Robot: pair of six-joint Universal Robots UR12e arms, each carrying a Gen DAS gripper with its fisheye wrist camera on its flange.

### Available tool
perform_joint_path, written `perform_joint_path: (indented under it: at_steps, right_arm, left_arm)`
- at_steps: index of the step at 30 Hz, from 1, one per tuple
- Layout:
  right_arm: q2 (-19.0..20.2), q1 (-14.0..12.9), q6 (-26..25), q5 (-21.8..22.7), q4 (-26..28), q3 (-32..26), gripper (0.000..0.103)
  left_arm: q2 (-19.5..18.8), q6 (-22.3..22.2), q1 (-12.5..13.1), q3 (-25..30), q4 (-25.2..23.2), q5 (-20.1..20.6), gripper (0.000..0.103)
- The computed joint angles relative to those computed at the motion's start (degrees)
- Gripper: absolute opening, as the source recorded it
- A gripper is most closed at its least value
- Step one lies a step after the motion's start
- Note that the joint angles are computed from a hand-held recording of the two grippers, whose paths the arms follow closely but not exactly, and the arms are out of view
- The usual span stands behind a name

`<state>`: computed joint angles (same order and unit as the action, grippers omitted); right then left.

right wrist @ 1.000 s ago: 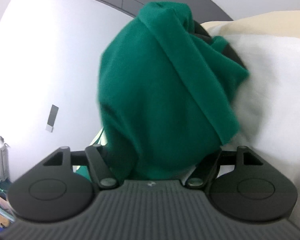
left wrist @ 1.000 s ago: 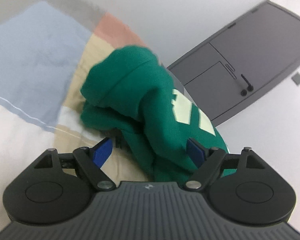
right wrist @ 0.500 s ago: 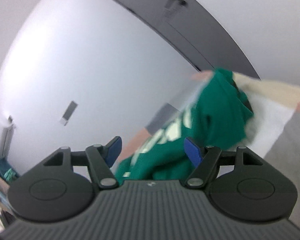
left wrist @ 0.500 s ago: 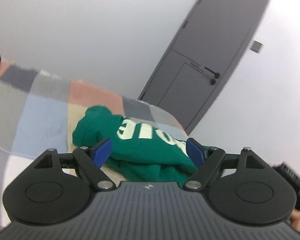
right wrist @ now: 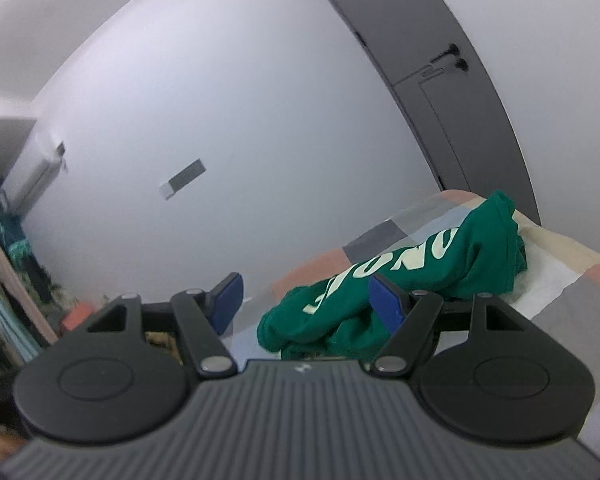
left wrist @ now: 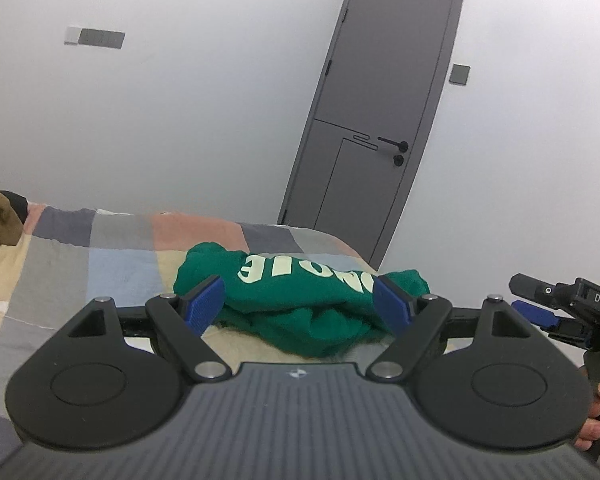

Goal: Fold large clothes

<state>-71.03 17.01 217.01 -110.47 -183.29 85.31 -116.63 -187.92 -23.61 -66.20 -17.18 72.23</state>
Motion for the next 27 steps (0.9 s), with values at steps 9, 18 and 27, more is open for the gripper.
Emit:
perform_joint_path:
  at_steps: [9,18,27]
  right_arm:
    - [0.0,4.1,-7.8,-5.5,1.6,0.5,0.073]
    - [0.0,6.4,-11.9,-10.8,3.7,1.9,0.073]
    - [-0.5,7.2,-11.6,-12.4,6.4,2.7,0.073]
  left_arm:
    - [3.5,5.1,-0.8,-7.6,4.9,4.1,0.084]
    - [4.8,6.7,-1.2,-11.3,5.9,5.7,0.085]
    - [6.3,7.7,-1.1,-13.6,5.6,5.7,0.101]
